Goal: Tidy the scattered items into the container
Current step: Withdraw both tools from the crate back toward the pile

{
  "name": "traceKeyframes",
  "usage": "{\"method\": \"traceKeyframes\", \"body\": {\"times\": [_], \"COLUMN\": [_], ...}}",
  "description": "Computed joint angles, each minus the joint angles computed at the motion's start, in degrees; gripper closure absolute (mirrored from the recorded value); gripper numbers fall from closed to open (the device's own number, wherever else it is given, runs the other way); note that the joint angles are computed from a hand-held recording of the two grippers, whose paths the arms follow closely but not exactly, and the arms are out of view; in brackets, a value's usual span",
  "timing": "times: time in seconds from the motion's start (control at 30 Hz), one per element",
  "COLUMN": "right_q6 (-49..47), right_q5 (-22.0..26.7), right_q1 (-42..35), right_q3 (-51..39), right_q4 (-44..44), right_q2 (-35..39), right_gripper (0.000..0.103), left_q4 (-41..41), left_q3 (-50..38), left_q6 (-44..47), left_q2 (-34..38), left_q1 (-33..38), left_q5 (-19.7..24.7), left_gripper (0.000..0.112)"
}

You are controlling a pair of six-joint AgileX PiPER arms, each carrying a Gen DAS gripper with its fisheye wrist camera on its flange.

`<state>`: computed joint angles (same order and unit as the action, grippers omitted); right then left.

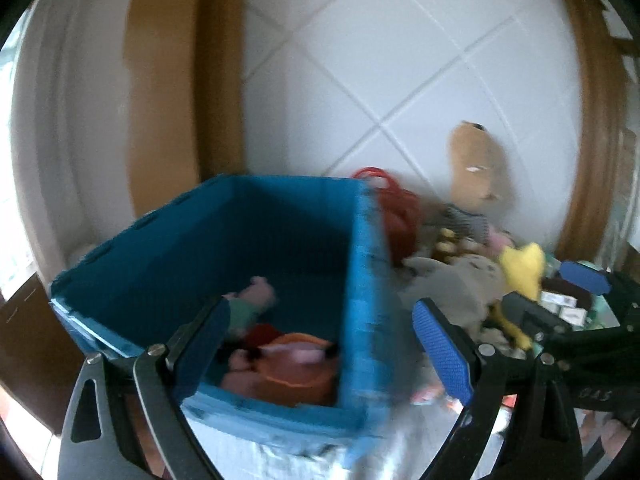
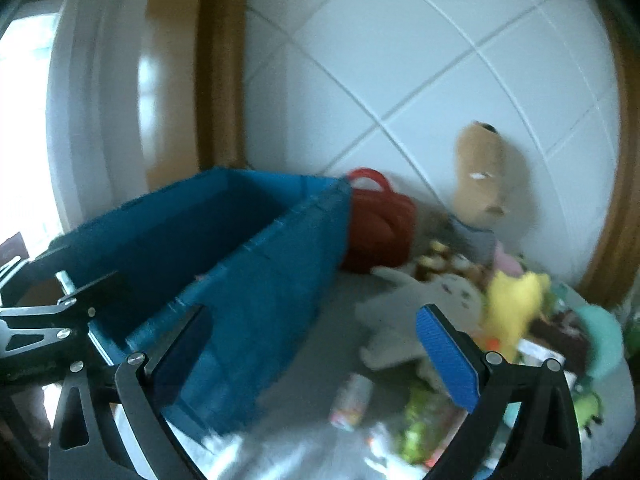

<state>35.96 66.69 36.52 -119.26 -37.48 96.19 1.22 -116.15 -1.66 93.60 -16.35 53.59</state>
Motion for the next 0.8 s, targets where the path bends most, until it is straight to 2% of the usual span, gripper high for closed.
{"method": "traceKeyframes", "body": {"times": [0.1,0.2,0.43,0.5,0.6,0.7,0.8], "right_q6": [1.67,1.49,-7.37,-13.24,-26.07,-38.82,-48.46], "right_q5": [-1.31,-1.89,-3.91,-5.03,-6.87,-6.57,-5.66], "right_q1": [-2.15,-5.09,-18.01,-24.87,-39.35,-53.91,-64.31], "right_q3": [12.12,20.27,35.91,39.62,45.03,49.84,53.67], "right_q4": [0.1,1.23,10.65,16.31,29.05,40.85,49.34], "right_q2": [-9.18,-16.54,-32.82,-36.46,-40.82,-43.33,-43.83], "right_gripper": [0.0,0.0,0.0,0.0,0.0,0.0,0.0], "left_q4": [5.9,12.02,24.57,26.72,29.64,30.46,29.77], "left_q3": [1.56,3.4,6.93,7.58,8.84,8.74,8.77], "left_q6": [-5.88,-12.12,-27.19,-30.68,-35.19,-37.24,-37.77], "left_q2": [-0.95,-1.79,-1.63,-0.75,0.6,2.78,4.95], "left_q1": [-7.25,-14.18,-30.35,-33.87,-38.44,-41.65,-43.14], "left_q5": [0.99,1.97,5.29,6.3,8.02,10.27,11.9], "left_gripper": [0.019,0.019,0.019,0.019,0.019,0.019,0.019]}}
